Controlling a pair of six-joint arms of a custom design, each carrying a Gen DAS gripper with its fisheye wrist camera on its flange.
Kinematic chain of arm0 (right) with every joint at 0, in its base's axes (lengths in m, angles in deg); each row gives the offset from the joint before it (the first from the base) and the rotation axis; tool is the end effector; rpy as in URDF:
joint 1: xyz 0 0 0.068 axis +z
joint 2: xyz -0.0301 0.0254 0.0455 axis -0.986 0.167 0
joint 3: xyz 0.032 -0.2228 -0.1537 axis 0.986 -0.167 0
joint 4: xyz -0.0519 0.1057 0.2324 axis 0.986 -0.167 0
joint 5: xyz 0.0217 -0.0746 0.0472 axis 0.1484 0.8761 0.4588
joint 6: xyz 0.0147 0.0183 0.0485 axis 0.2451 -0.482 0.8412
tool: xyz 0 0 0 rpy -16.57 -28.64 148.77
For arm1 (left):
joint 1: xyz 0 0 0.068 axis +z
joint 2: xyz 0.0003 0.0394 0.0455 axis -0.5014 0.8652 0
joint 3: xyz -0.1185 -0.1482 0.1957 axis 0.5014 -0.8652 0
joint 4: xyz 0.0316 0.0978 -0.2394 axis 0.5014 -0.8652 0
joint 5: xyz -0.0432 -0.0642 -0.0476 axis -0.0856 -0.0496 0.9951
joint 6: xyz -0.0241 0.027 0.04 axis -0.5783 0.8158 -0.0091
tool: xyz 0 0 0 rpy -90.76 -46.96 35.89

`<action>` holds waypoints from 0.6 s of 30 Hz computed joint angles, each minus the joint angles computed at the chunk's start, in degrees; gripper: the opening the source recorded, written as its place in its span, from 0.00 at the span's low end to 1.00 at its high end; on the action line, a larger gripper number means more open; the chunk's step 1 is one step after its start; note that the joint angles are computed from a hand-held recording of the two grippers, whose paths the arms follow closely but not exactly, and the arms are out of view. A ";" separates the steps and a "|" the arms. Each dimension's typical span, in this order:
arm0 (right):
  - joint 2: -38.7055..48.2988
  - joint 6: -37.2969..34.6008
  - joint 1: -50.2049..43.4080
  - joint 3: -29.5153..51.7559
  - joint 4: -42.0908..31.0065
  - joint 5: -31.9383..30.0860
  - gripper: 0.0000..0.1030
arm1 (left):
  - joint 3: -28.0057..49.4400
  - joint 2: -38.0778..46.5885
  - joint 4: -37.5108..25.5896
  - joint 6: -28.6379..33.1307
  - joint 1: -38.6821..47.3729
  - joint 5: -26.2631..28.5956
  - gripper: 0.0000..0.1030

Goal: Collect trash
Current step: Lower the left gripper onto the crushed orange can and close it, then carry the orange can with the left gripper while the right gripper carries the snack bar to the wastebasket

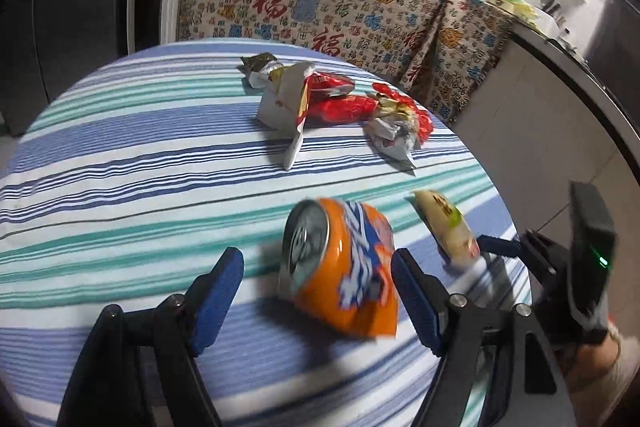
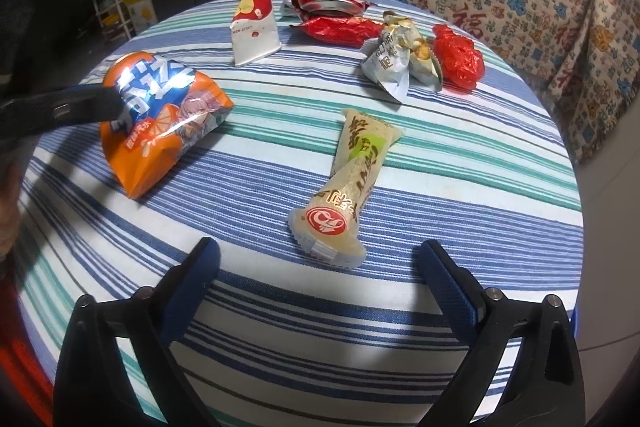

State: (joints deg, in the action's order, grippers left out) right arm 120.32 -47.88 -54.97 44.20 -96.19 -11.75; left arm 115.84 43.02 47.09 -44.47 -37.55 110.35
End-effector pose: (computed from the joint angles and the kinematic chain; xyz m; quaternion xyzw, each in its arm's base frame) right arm 0.2789 0.1279 0.2495 -0.0958 0.9473 0.0399 0.3031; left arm 0.3323 -0.0590 0.2932 0.1619 0.9168 -0.2194 0.2919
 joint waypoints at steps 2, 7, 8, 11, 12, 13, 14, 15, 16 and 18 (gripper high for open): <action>-1.19 -0.59 -0.99 -0.27 0.43 -0.49 0.95 | 1.16 1.86 0.13 -1.06 -0.17 1.24 0.75; -3.54 -0.34 -5.10 -0.23 0.45 -4.01 0.94 | 0.32 1.64 1.10 -3.06 0.66 3.82 0.43; -3.67 -0.27 -5.86 -0.02 0.24 -4.81 0.94 | -0.17 0.77 1.30 -3.23 0.73 3.49 0.42; -2.84 0.54 -7.47 1.19 -0.62 -7.03 0.86 | -2.15 -1.74 2.50 -3.89 0.44 0.85 0.42; -2.35 1.10 -7.85 1.65 -0.92 -8.07 0.82 | -3.04 -2.74 3.01 -4.47 0.35 0.42 0.41; -1.76 1.67 -8.24 2.07 -0.93 -9.29 0.81 | -3.33 -3.09 3.29 -4.83 0.21 0.03 0.41; -1.13 2.59 -8.53 2.40 -0.64 -10.79 0.79 | -3.99 -3.95 3.77 -5.22 -0.14 -0.82 0.41; -0.69 3.09 -8.56 2.56 -0.30 -11.50 0.78 | -4.50 -4.64 4.18 -5.52 -0.61 -1.83 0.41; -0.04 3.78 -8.25 2.78 0.16 -11.96 0.76 | -5.08 -5.42 4.60 -5.85 -1.27 -3.15 0.41; 2.24 4.23 -7.64 4.36 -0.36 -11.92 0.53 | -5.82 -6.35 4.97 -6.15 -2.20 -4.51 0.41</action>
